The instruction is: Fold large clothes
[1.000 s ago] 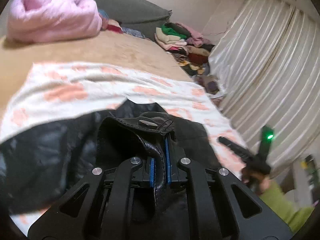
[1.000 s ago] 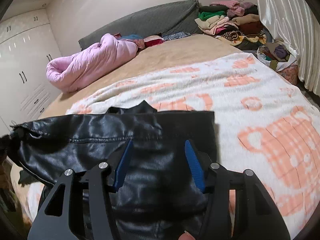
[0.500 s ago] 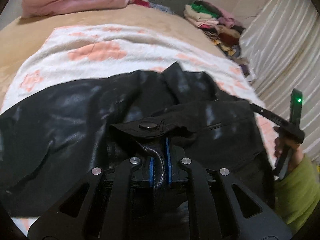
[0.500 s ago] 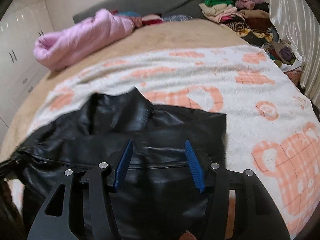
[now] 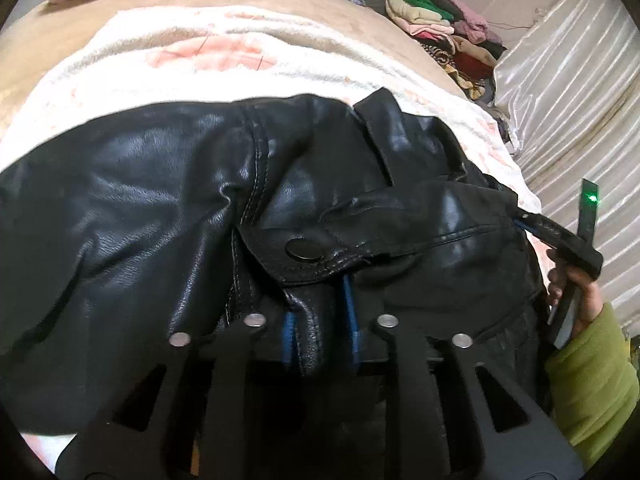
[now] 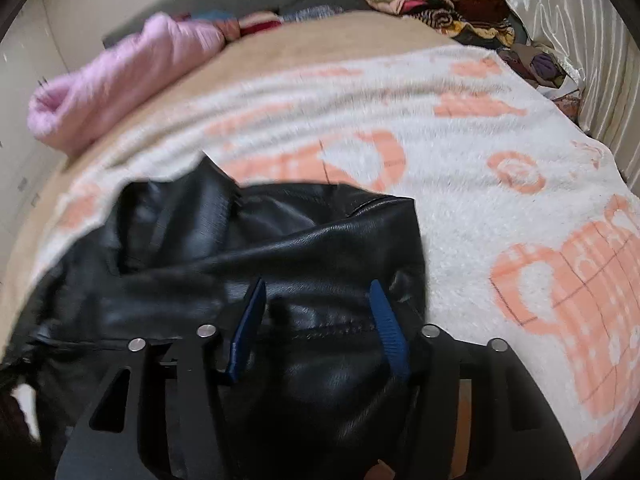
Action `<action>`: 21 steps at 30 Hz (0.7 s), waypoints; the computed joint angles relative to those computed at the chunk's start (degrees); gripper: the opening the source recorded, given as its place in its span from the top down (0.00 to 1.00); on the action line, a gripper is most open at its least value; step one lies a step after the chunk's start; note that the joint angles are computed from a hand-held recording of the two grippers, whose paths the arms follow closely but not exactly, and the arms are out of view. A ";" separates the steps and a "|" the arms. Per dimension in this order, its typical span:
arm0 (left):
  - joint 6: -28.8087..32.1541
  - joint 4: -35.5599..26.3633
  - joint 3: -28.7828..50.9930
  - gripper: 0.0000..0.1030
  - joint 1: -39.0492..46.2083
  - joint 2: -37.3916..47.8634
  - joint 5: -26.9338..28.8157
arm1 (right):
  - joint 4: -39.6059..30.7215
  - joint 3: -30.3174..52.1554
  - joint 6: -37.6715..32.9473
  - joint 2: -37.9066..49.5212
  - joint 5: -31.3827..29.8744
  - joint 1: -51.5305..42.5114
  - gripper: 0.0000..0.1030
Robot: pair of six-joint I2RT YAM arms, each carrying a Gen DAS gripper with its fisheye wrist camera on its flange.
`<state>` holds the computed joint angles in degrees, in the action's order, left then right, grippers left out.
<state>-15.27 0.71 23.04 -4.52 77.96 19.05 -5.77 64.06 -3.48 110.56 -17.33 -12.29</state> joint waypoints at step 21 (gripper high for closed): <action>-3.46 -12.12 0.32 0.40 -20.30 -15.17 -17.65 | 4.48 -25.63 -7.64 -27.32 -4.73 1.89 0.18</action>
